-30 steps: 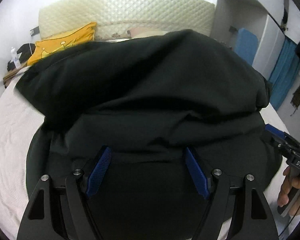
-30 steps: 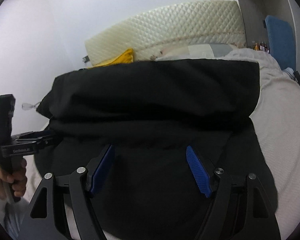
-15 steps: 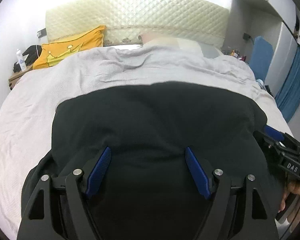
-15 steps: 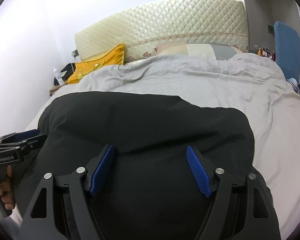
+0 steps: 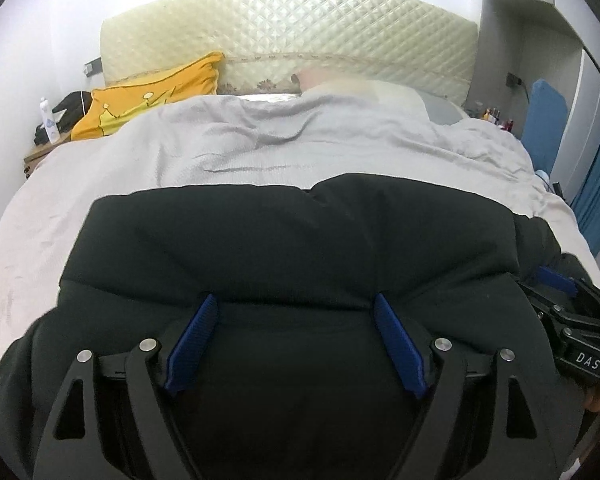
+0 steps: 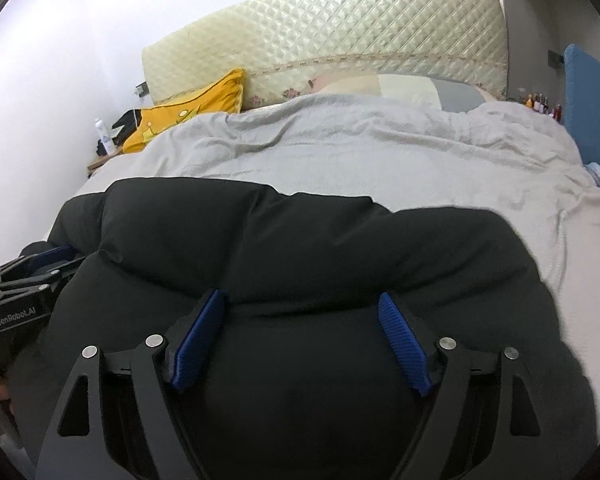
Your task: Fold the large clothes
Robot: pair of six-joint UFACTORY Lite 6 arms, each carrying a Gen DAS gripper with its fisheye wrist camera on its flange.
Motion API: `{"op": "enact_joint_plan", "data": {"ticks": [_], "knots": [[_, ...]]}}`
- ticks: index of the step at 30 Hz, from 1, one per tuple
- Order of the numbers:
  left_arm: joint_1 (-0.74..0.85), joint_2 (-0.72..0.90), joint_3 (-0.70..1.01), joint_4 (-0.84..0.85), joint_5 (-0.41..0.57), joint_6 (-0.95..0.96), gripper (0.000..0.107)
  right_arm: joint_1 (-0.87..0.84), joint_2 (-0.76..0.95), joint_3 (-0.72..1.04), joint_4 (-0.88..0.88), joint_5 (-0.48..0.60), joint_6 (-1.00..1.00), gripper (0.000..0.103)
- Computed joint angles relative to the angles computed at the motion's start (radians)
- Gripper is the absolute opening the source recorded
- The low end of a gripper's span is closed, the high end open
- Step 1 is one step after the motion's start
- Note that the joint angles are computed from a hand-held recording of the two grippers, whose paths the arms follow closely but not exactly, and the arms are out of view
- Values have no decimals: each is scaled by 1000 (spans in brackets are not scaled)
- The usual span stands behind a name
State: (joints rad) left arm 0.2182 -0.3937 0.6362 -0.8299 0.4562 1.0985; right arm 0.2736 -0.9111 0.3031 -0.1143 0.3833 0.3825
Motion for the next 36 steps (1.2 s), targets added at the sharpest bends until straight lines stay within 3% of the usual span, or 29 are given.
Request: {"op": "enact_joint_plan", "data": {"ticks": [3,6,11,16,19,25,30,36], "knots": [[-3,15,-6,-32,-18,34,82,-7,27,-9,16,-29,-16,80],[0,-12,-34,-47,-24,61,82,67,48,-11,-199,-24,215,81],[106,-22,-21,-104,107,152,82,107,-11,-26,-267,22,301,81],[265,-62,26,-64,230,211,82,-16,-136,-5,25,100,-25,83],[379,-39,69,-71,270,276,82,-85,-215,13,80,184,-142,94],[437,82,82,-101,237,345,82,-297,-330,-26,265,273,-413,102],[381,67,11,-168,153,425,82,-247,-363,-120,226,216,-368,103],[383,70,8,-176,153,420,82,-367,-383,-156,413,218,-573,103]]}}
